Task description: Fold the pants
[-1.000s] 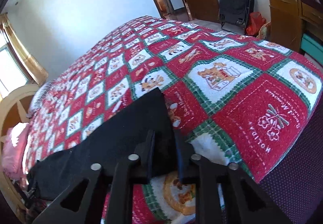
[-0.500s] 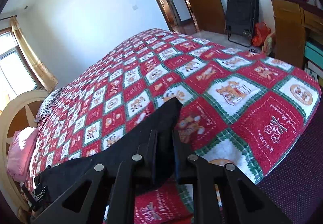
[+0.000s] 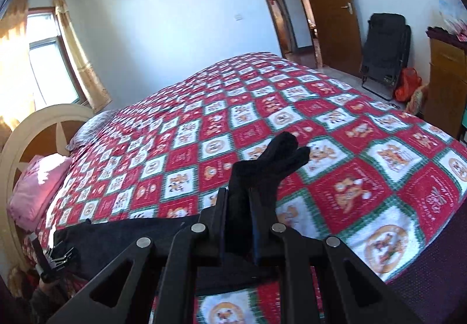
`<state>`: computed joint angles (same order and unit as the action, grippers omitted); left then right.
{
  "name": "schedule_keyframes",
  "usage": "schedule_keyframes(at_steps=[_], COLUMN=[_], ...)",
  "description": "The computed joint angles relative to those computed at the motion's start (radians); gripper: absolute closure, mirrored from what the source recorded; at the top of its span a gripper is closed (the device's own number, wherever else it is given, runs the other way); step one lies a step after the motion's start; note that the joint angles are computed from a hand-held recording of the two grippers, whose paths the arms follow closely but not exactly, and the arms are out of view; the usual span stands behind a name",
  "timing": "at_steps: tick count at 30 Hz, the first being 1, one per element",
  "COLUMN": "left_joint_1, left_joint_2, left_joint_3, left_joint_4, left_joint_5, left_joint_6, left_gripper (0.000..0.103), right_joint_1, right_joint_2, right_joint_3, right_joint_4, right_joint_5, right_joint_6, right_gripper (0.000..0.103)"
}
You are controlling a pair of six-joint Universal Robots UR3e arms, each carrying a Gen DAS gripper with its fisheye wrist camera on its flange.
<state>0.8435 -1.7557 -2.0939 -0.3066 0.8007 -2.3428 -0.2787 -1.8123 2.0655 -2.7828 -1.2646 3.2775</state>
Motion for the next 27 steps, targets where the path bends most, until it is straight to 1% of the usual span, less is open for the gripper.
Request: schedule_keyframes(at_steps=[7, 13, 19, 22, 24, 26, 27], left_joint_1=[0.007, 0.008, -0.001, -0.007, -0.015, -0.030, -0.041], left_joint_2=[0.043, 0.065, 0.108, 0.131, 0.146, 0.154, 0.160], left_joint_3=[-0.001, 0.023, 0.009, 0.011, 0.018, 0.033, 0.038], left_joint_4=[-0.047, -0.139, -0.204, -0.274, -0.336, -0.411, -0.440], left_joint_5=[-0.038, -0.070, -0.087, -0.106, -0.119, -0.133, -0.137], left_joint_6=[0.009, 0.017, 0.051, 0.075, 0.091, 0.111, 0.119], left_gripper=[0.000, 0.000, 0.000, 0.000, 0.000, 0.000, 0.000], right_joint_1=[0.224, 0.385, 0.521, 0.565, 0.569, 0.549, 0.535], right_joint_2=[0.174, 0.347, 0.537, 0.606, 0.649, 0.686, 0.695], right_joint_3=[-0.123, -0.234, -0.362, -0.408, -0.447, -0.483, -0.492], right_joint_4=[-0.045, -0.053, -0.041, -0.034, 0.001, 0.071, 0.106], right_joint_5=[-0.091, -0.146, -0.213, -0.248, -0.219, -0.147, -0.110], right_joint_6=[0.028, 0.032, 0.027, 0.018, 0.007, 0.001, 0.001], right_gripper=[0.089, 0.090, 0.090, 0.090, 0.088, 0.087, 0.083])
